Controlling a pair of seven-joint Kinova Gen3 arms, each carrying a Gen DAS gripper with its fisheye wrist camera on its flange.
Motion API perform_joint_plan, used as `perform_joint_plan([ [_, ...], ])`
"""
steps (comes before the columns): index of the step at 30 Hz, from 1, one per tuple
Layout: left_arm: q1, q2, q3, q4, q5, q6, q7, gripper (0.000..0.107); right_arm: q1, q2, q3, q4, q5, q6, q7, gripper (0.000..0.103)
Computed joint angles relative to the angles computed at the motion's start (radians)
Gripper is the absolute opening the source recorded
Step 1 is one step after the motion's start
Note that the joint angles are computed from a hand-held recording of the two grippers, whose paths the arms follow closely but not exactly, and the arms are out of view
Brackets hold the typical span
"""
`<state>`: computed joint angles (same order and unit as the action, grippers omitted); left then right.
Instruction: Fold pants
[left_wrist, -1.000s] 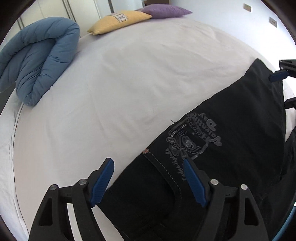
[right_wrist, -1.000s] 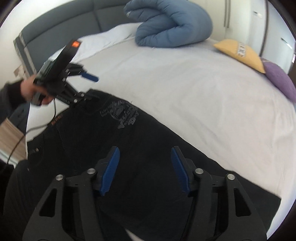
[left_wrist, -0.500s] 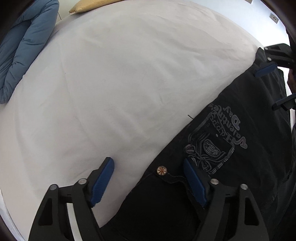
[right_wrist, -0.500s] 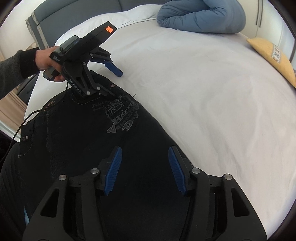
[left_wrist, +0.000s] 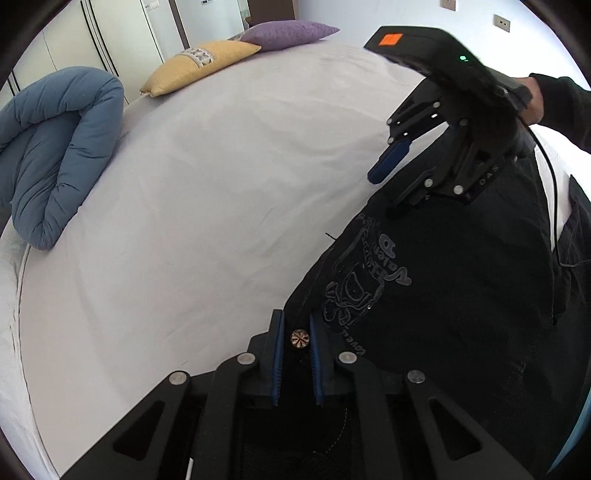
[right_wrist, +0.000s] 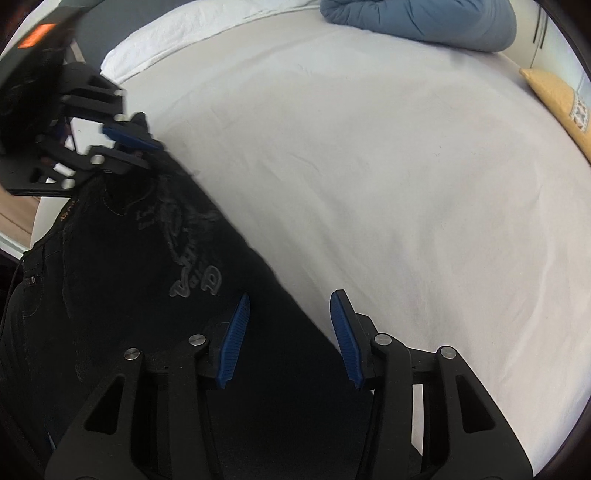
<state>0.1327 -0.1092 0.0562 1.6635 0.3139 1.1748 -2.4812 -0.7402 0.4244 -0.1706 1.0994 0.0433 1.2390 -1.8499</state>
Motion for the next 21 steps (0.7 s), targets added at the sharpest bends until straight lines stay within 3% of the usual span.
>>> perform_joint_plan([
  [3,0.003,0.012,0.000,-0.013,0.010,-0.003,-0.013,0.013,-0.004,0.017,0.000,-0.022,0.002,0.010,0.008,0.042],
  [6,0.007,0.007,0.009,-0.004,0.008,-0.020,-0.002,0.013,-0.036,0.025,0.002,-0.051,0.035,0.031,0.026,0.014],
  [8,0.007,0.013,0.009,-0.016,0.008,-0.019,0.002,0.013,-0.064,0.024,0.000,-0.061,0.071,0.041,0.031,0.005],
  [14,0.004,-0.009,-0.005,-0.015,0.015,-0.011,-0.014,0.013,-0.143,-0.008,-0.037,-0.082,0.220,0.082,0.012,0.003],
  [18,0.004,-0.045,-0.016,-0.026,0.018,0.029,-0.050,0.013,-0.328,0.029,0.008,-0.147,0.383,0.210,0.115,0.002],
  [21,0.014,-0.091,-0.024,-0.018,0.022,0.068,-0.086,0.013,-0.467,0.025,0.018,-0.114,0.505,0.290,0.237,0.002],
])
